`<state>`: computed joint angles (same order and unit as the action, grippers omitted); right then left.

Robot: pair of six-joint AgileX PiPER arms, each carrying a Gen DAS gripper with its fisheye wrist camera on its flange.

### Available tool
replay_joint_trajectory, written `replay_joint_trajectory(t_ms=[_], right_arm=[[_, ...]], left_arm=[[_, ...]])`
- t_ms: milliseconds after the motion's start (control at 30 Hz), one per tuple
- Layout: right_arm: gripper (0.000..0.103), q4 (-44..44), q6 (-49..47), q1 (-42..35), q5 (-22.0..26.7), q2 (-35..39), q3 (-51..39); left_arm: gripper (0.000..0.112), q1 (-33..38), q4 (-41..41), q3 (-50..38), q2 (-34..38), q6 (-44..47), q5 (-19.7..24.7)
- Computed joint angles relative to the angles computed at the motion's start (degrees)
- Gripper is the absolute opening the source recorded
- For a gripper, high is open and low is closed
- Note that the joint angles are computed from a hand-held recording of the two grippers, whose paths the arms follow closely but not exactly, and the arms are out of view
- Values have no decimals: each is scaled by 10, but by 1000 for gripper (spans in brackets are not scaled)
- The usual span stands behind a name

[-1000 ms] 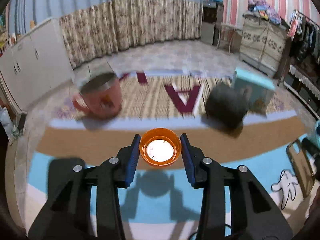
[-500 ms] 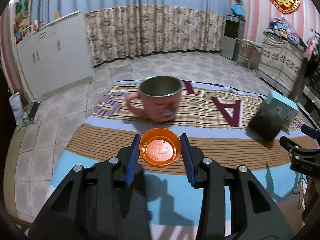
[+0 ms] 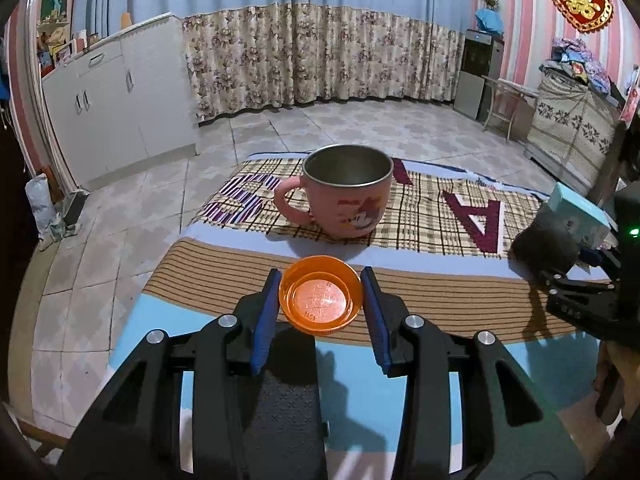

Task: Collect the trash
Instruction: 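Grasp the orange lid with the left tool while the right tool grasps the black ribbed container, then carry the orange lid and black container over the blue basket with both tools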

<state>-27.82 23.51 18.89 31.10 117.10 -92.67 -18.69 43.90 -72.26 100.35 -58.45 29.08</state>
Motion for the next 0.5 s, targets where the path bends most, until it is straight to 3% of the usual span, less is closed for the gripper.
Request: replay_joint_trajectory(t_ms=[367, 500], right_arm=[[66, -42, 67, -37, -89, -192, 225], [66, -1, 28, -79, -108, -257, 291]], left_arm=[[39, -40, 2, -11, -13, -1, 11], [39, -65, -1, -18, -20, -4, 18]])
